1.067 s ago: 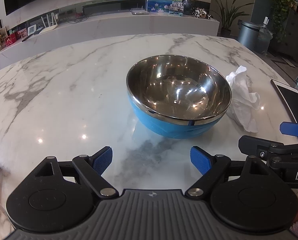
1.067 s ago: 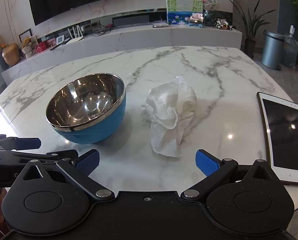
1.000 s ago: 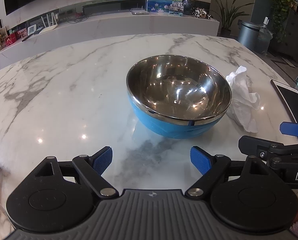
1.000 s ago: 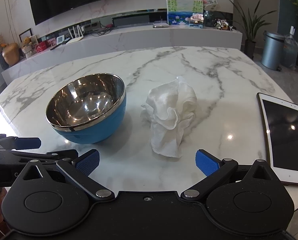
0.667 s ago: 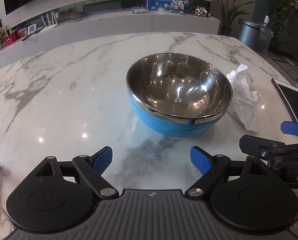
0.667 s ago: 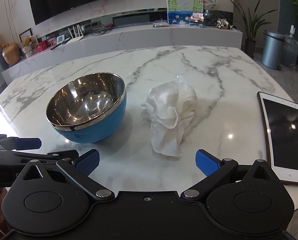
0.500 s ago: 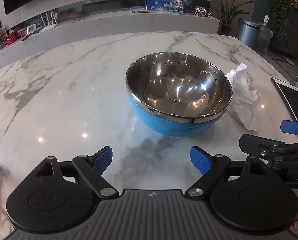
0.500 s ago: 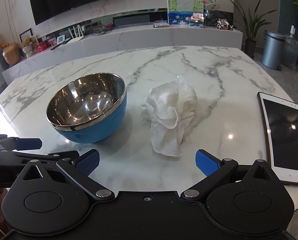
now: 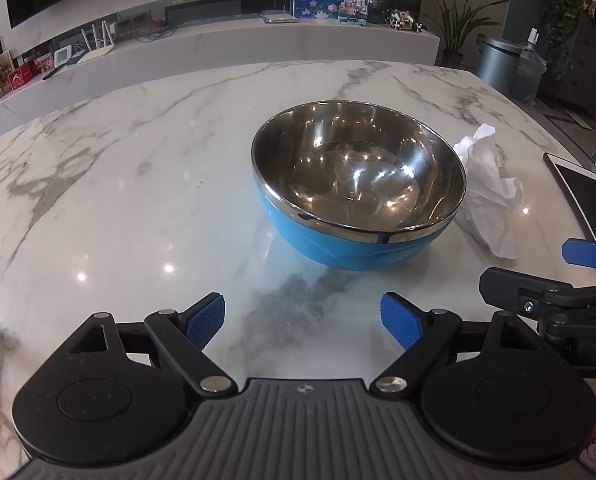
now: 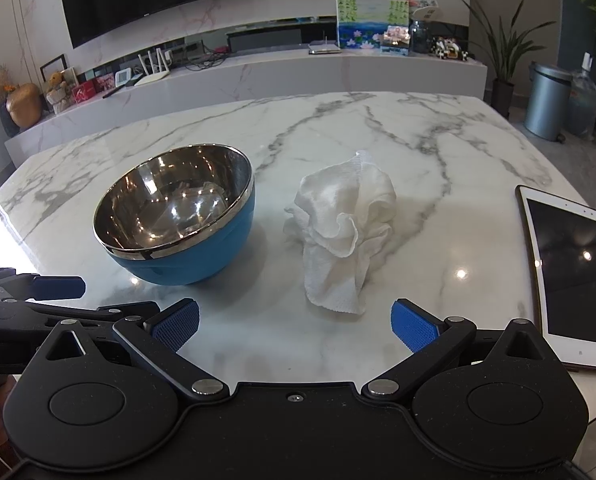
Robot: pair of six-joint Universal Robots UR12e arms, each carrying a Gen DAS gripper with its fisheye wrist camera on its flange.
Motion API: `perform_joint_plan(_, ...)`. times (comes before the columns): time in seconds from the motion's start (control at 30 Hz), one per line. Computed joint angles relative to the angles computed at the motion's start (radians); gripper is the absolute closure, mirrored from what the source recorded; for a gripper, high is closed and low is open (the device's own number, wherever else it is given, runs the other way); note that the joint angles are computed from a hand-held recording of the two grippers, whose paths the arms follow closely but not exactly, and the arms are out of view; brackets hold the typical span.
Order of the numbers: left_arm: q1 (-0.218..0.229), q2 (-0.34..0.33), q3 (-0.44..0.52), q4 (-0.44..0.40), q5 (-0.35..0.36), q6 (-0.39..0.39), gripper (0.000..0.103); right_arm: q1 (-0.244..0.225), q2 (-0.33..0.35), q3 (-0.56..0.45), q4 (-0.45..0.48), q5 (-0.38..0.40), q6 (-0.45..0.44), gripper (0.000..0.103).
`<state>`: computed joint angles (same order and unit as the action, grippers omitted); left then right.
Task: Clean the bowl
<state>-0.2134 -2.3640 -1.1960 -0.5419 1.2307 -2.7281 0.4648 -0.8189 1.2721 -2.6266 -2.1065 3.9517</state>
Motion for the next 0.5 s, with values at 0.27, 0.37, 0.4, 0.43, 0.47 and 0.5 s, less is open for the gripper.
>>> perform_joint_plan(0.27,0.000,0.001,0.002,-0.007,-0.002,-0.001,0.018,0.000,0.000,-0.001,0.001,0.004,-0.005,0.001)
perform_joint_plan(0.37,-0.001,0.000,0.005,-0.011,0.001,-0.001,0.018,-0.001,0.001,0.000,-0.001,0.005,-0.006,0.001)
perform_joint_plan(0.4,-0.001,0.000,0.004,-0.011,0.001,-0.002,0.018,-0.001,0.001,0.000,-0.001,0.006,-0.006,0.001)
perform_joint_plan(0.43,-0.001,0.001,0.004,-0.011,0.000,-0.003,0.018,-0.001,0.001,0.000,-0.002,0.006,-0.007,0.001)
perform_joint_plan(0.47,0.000,0.001,0.003,-0.011,-0.002,-0.004,0.018,-0.001,0.001,0.001,-0.004,0.006,-0.008,0.001)
perform_joint_plan(0.5,0.000,0.001,0.003,-0.011,-0.002,-0.005,0.018,-0.001,0.001,0.001,-0.006,0.005,-0.010,0.001)
